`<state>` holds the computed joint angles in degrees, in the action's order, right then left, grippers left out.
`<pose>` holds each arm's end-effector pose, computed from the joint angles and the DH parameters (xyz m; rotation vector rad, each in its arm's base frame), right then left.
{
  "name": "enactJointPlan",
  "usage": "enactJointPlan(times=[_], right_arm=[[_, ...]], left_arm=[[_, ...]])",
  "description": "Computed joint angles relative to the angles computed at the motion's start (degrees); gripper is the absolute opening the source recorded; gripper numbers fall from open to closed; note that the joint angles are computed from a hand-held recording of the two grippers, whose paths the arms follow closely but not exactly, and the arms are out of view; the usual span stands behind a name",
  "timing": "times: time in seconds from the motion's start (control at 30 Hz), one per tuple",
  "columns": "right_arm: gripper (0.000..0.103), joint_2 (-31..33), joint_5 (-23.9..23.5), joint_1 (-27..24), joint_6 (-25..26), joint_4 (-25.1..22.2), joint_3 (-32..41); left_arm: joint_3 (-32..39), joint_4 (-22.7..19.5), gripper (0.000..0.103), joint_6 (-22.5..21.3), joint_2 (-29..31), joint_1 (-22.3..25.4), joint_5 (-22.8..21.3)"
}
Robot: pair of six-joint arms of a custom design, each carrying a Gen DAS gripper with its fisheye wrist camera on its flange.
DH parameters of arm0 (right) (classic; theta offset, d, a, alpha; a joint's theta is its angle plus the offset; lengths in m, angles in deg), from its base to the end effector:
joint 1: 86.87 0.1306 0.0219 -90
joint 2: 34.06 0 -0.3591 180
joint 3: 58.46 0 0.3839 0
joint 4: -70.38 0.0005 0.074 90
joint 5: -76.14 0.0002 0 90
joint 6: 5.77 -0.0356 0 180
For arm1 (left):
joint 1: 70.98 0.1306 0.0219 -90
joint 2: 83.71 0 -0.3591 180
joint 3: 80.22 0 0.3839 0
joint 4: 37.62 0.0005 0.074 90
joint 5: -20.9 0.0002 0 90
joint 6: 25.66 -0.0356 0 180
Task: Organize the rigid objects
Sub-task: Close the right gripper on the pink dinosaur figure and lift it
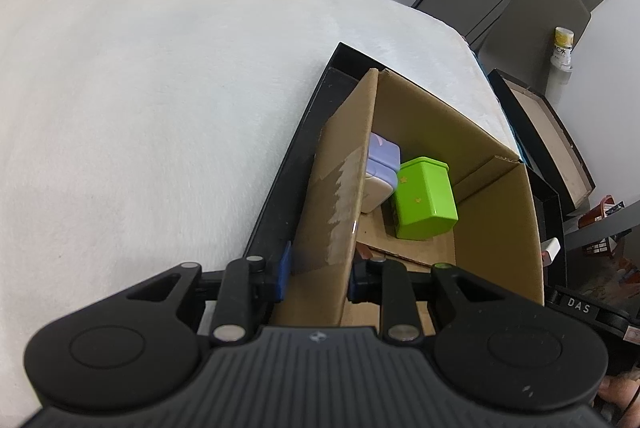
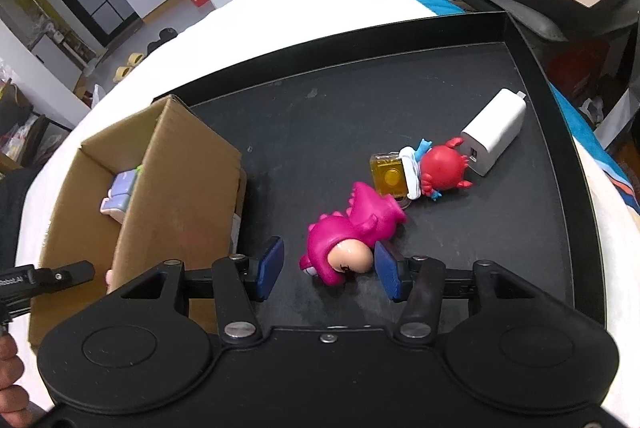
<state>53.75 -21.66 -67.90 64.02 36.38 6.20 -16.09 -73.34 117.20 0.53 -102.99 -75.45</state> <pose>0.3960 0.1407 0.2466 -0.0242 2.6142 0.4262 0.3475 -0.2132 0.2653 -0.5132 2.5447 -0.4320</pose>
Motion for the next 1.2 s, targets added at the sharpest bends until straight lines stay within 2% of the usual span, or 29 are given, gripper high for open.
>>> enactJointPlan(times=[0.3, 0.53, 0.7, 1.03, 1.07, 1.1, 1.2], right_arm=[[0.051, 0.78, 4.29, 0.43, 1.91, 1.19, 0.22], [0.051, -0.4, 8.29, 0.59, 1.65, -1.89, -0.24], [0.051, -1.08, 9.42, 0.93, 0.65, -2.93, -0.13], [0.054, 1.1, 12.34, 2.96, 1.77, -0.9, 0.29], [0.052, 1.26, 12.96, 3.09, 1.99, -0.76, 0.28], [0.045, 1.39, 13.48, 3.12, 2.14, -0.7, 0.24], [0.045, 1.34, 12.88, 2.47, 1.78, -0.77, 0.04]], left_arm=[[0.25, -0.16, 0.025, 0.02, 0.46, -0.08, -0.03], [0.03, -0.02, 0.025, -0.01, 0.17, 0.07, 0.37], [-0.29, 0.13, 0.025, -0.17, -0.24, 0.07, 0.52], [-0.31, 0.05, 0.025, 0.14, -0.33, 0.1, 0.65], [-0.31, 0.05, 0.025, 0.14, -0.33, 0.1, 0.65], [-0.28, 0.04, 0.025, 0.21, -0.34, 0.06, 0.67], [-0.37, 0.12, 0.025, 0.23, -0.39, 0.09, 0.79]])
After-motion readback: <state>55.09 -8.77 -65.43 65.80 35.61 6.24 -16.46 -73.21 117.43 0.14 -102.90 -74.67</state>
